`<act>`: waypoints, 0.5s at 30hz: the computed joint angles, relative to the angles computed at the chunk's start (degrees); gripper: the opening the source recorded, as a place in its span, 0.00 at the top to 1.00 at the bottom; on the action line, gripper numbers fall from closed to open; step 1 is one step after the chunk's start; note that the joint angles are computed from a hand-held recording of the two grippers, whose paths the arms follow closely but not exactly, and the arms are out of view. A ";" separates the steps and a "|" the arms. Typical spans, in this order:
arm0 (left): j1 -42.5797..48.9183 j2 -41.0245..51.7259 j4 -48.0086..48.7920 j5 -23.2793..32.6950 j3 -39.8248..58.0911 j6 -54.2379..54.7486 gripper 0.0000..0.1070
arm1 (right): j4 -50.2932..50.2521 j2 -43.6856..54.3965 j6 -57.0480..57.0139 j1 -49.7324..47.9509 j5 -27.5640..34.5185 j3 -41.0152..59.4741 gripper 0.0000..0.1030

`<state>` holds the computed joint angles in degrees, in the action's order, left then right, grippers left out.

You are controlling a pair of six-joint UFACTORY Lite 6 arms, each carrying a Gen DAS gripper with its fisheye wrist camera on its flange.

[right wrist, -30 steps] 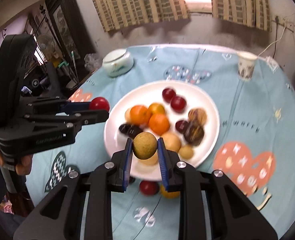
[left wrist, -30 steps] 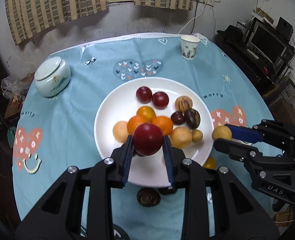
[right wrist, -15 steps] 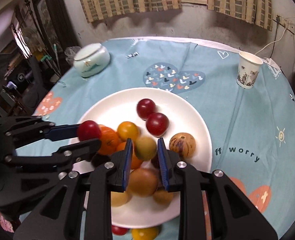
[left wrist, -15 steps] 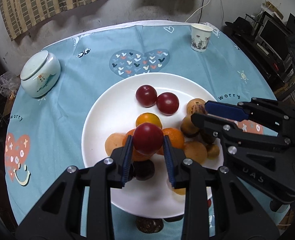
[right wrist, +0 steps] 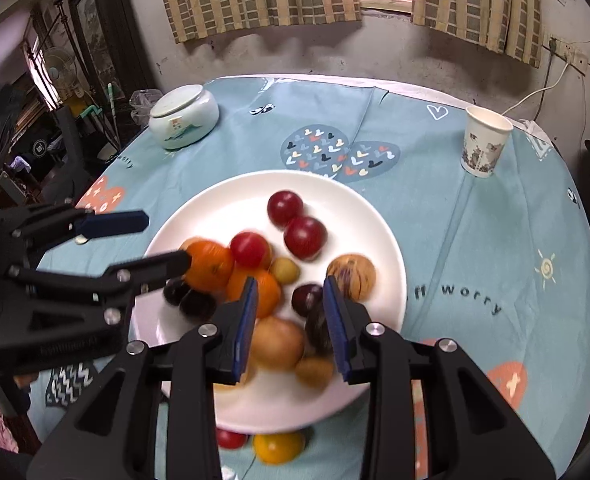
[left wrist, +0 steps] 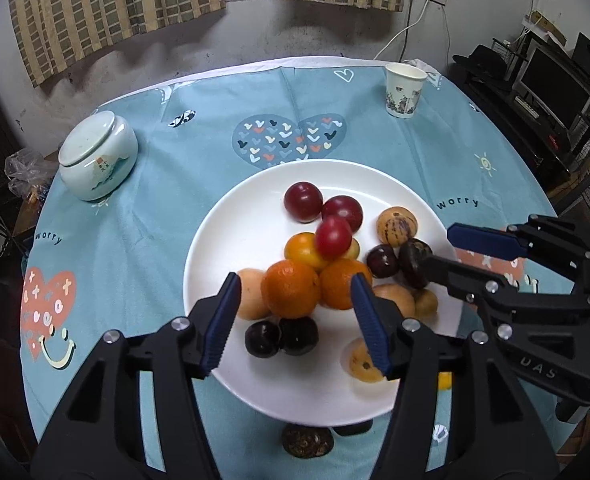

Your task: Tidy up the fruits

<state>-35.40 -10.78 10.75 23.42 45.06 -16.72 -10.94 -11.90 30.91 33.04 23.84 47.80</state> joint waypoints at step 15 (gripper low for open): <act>-6.36 -30.47 2.09 13.60 -17.42 -6.45 0.37 | -15.84 -28.65 35.65 26.37 14.40 -24.37 0.48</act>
